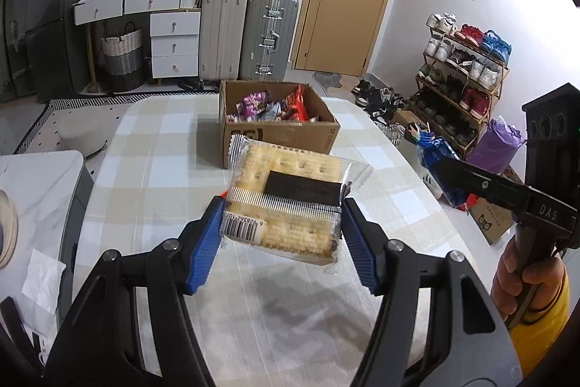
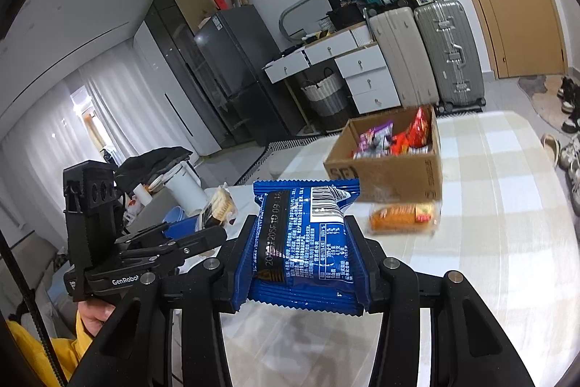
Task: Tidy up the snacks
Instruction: 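Lift both packs and carry them over the SF box, then lower both packs into the box and open both grippers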
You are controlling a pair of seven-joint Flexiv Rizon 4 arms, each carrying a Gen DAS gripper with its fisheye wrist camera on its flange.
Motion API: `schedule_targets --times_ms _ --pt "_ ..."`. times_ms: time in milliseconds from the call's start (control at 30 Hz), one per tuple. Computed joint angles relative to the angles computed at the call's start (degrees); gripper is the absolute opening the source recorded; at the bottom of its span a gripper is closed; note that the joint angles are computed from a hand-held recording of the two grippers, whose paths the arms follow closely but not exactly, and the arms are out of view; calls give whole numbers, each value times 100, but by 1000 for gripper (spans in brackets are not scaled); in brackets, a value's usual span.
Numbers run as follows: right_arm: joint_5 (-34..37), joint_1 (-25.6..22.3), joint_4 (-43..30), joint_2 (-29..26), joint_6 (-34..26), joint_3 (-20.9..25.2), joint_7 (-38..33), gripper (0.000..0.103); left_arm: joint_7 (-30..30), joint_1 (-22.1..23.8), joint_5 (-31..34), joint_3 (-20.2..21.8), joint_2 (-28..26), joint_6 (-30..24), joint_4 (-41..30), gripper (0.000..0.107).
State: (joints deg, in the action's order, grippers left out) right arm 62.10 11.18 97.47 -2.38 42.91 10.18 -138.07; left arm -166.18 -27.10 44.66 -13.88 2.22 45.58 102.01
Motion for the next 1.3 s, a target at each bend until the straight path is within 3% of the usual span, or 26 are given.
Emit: schedule_targets --times_ms 233,433,533,767,967,1300 --pt "-487 129 -828 -563 115 83 214 46 575 282 -234 219 -114 160 -312 61" --pt "-1202 234 -1814 -1347 352 285 656 46 1330 541 -602 495 -612 377 -904 61" --pt "-1616 308 -2383 -1808 343 368 962 46 1680 581 -785 679 -990 473 -1298 61" --pt "-2709 619 -3757 -2997 288 384 1927 46 2631 913 -1882 1034 -2168 1143 -2153 61" --pt "-3474 749 -4812 -3863 96 456 2552 46 3235 867 -2331 1318 -3066 991 -3103 61" --pt "-4241 947 -6845 -5322 -1019 487 3454 46 4168 900 -3434 1660 -4644 376 -4869 62"
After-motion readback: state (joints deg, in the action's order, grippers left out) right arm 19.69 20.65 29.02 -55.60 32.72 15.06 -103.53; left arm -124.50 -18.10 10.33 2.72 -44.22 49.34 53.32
